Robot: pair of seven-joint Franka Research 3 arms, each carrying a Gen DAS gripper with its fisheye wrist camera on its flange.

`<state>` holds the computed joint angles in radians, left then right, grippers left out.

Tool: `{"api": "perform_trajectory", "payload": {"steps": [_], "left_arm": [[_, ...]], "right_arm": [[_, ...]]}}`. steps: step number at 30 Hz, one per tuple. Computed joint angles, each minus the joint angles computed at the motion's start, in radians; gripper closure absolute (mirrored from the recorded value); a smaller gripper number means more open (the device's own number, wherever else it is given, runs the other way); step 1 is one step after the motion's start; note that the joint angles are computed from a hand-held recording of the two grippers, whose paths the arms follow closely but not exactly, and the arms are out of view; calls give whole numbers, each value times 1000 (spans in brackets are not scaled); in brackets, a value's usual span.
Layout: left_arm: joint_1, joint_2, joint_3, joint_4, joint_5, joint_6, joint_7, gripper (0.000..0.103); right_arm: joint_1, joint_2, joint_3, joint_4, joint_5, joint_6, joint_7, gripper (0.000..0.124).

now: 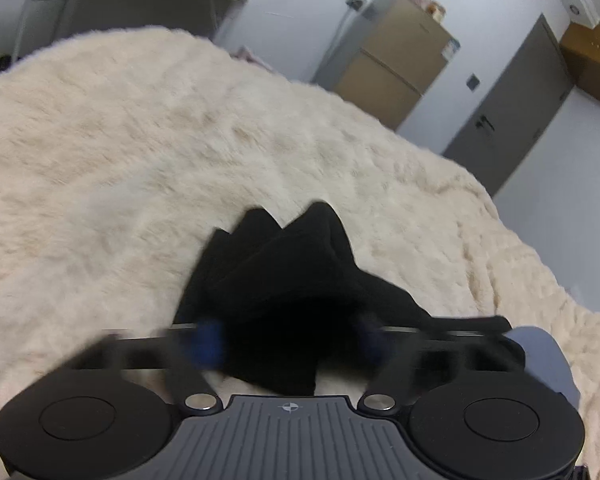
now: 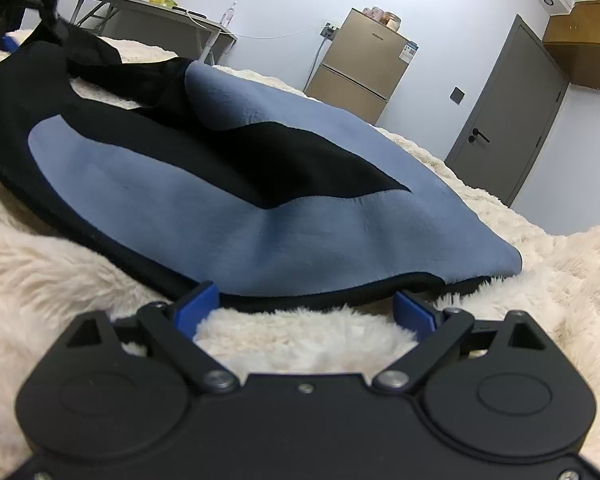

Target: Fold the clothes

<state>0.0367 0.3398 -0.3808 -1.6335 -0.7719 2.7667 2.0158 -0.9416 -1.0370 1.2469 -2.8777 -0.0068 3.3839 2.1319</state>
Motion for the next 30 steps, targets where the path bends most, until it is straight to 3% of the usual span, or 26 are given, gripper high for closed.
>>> {"api": "perform_trajectory", "payload": {"steps": [2, 4, 5, 7, 10, 12, 13, 15, 16, 17, 19, 20, 21, 22, 23, 25, 27, 29, 30], "left_arm": [[46, -21, -61, -36, -82, 49, 96, 99], [165, -22, -207, -67, -71, 116, 130, 100], [193, -41, -241, -90, -102, 158, 178, 100], [179, -72, -229, -114, -120, 204, 213, 100], [79, -103, -120, -136, 31, 296, 95, 100], [-29, -144, 7, -165, 151, 394, -18, 100], [-54, -157, 38, -178, 194, 415, -57, 100], [-185, -192, 189, -214, 325, 484, -154, 99], [-249, -203, 276, -233, 472, 496, -279, 99], [-309, -213, 364, -248, 637, 485, -407, 98], [-458, -213, 538, -254, 759, 407, -501, 87], [-513, -209, 591, -251, 714, 322, -469, 85], [-542, -211, 608, -266, 599, 260, -385, 85], [-536, -214, 591, -276, 475, 252, -280, 82], [-502, -226, 539, -301, 300, 265, -141, 80], [-371, -252, 383, -329, -18, 251, 105, 61], [-281, -262, 296, -319, -178, 224, 209, 52], [-121, -274, 143, -300, -376, 224, 328, 45], [-71, -276, 93, -297, -421, 229, 355, 41]], "right_arm": [[-1, -3, 3, 0, -1, -1, 1, 30], [-4, -7, 7, 1, -1, -1, 3, 30], [-5, -8, 7, 0, -2, 0, 4, 30], [-9, -9, 11, 2, -3, 1, 5, 30], [-14, -10, 15, 2, -5, 5, 7, 30], [-16, -11, 19, 1, -3, 8, 9, 30], [-17, -13, 21, 0, -3, 10, 11, 30], [-20, -16, 25, 0, -1, 12, 13, 30], [-21, -17, 27, -1, -1, 13, 15, 30], [-21, -18, 28, -1, -1, 13, 15, 30], [-21, -20, 31, -1, -1, 12, 17, 30], [-21, -22, 32, -1, -1, 11, 19, 30], [-21, -25, 35, -2, -1, 10, 21, 30], [-21, -27, 36, -2, -1, 10, 23, 30], [-21, -29, 37, -2, -2, 9, 24, 30], [-20, -34, 39, -2, -4, 7, 27, 30], [-20, -39, 41, -2, -7, 5, 31, 30], [-20, -44, 43, -2, -9, 4, 35, 30], [-20, -45, 43, -2, -10, 4, 37, 30]]}}
